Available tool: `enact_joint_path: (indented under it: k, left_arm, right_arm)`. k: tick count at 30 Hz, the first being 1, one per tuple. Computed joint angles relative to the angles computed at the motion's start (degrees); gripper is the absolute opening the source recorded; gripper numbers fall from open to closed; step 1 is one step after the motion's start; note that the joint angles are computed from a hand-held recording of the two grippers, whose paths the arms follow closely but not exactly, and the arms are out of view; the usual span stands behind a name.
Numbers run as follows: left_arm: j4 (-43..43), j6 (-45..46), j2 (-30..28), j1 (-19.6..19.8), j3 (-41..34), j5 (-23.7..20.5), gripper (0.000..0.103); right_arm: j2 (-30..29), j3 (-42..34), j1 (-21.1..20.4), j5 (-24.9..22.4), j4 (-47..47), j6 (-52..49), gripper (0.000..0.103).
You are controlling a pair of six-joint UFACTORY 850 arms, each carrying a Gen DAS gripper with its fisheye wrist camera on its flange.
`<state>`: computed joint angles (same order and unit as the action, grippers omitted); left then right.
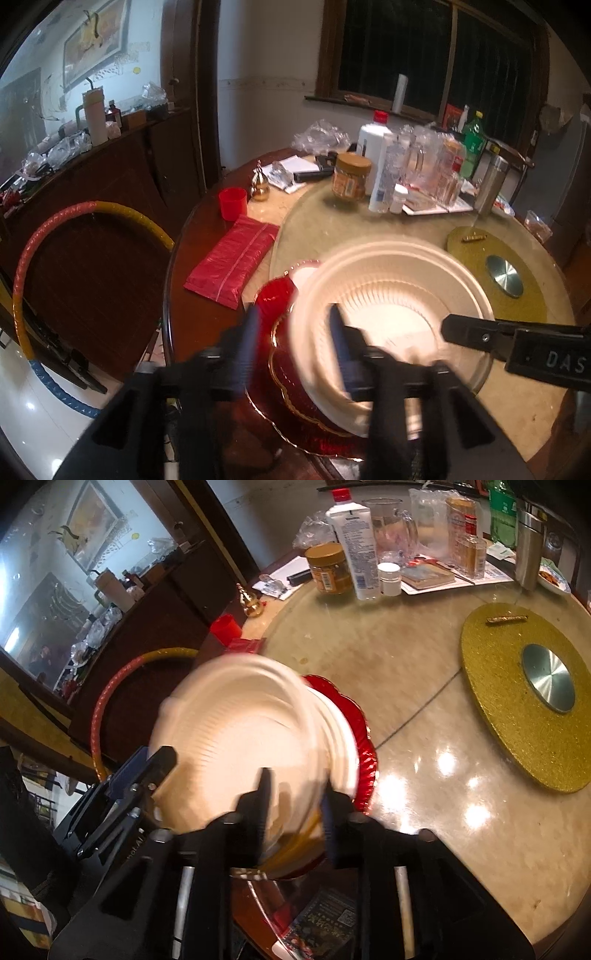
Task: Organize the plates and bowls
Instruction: 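Lower the smaller beige bowl with both tools into the stacked bowls, then open both tools to release the smaller beige bowl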
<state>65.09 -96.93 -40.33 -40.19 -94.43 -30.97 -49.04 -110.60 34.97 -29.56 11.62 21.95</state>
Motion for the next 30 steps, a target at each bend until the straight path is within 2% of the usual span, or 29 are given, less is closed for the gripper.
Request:
enact_joint_path:
  k: [1,4,6,7,8,10,13,16,20,23,26,30]
  left_arm:
    - [0.9,-1.1,0.2,0.0,0.3,0.0,0.056]
    - [3.3,-3.7,0.9,-0.2,1.0,-0.3,0.057]
    - [4.4,-5.7,1.6,-0.1,1.9,0.8,0.063]
    - [5.0,-6.5,1.9,-0.1,2.3,1.2,0.065]
    - [5.7,-7.2,2.0,-0.1,2.5,1.4,0.070]
    - [7.4,-8.8,2.5,-0.5,3.0,1.4,0.071]
    - [10.2,-10.1,3.3,-1.2,3.7,0.9,0.079]
    - [15.4,-13.6,4.3,-2.0,5.3,0.3,0.082]
    - [18.7,-15.1,5.3,-2.9,6.8,0.3,0.103]
    - [22.4,-18.7,5.7,-3.5,7.9,-1.2,0.103]
    - [18.6,-14.7,4.8,-3.8,6.8,-1.9,0.103]
    - [10.0,-5.8,3.5,-3.8,4.6,-2.6,0.103]
  right_arm:
    - [0.2,0.3,0.1,0.5,0.0,0.0,0.054]
    - [0.6,0.8,0.2,1.3,0.2,-0.7,0.056]
    - [1.2,1.7,0.1,2.2,1.5,-2.1,0.056]
    - [1.7,2.3,0.2,3.0,0.8,-1.4,0.060]
    - [2.4,3.2,0.2,4.1,-0.2,-0.7,0.071]
    - [3.6,4.9,0.3,5.7,-1.0,-0.8,0.081]
    - [5.0,6.4,0.3,6.6,-2.3,-1.2,0.081]
    - [7.3,9.4,0.5,7.9,-8.0,1.0,0.081]
    - [11.5,15.1,1.1,9.3,-19.3,3.8,0.082]
    - [13.8,18.7,1.1,9.3,-23.7,3.5,0.082]
    - [15.7,21.9,1.0,9.8,-27.5,3.8,0.082]
    - [17.5,25.1,0.9,11.5,-27.3,1.3,0.082]
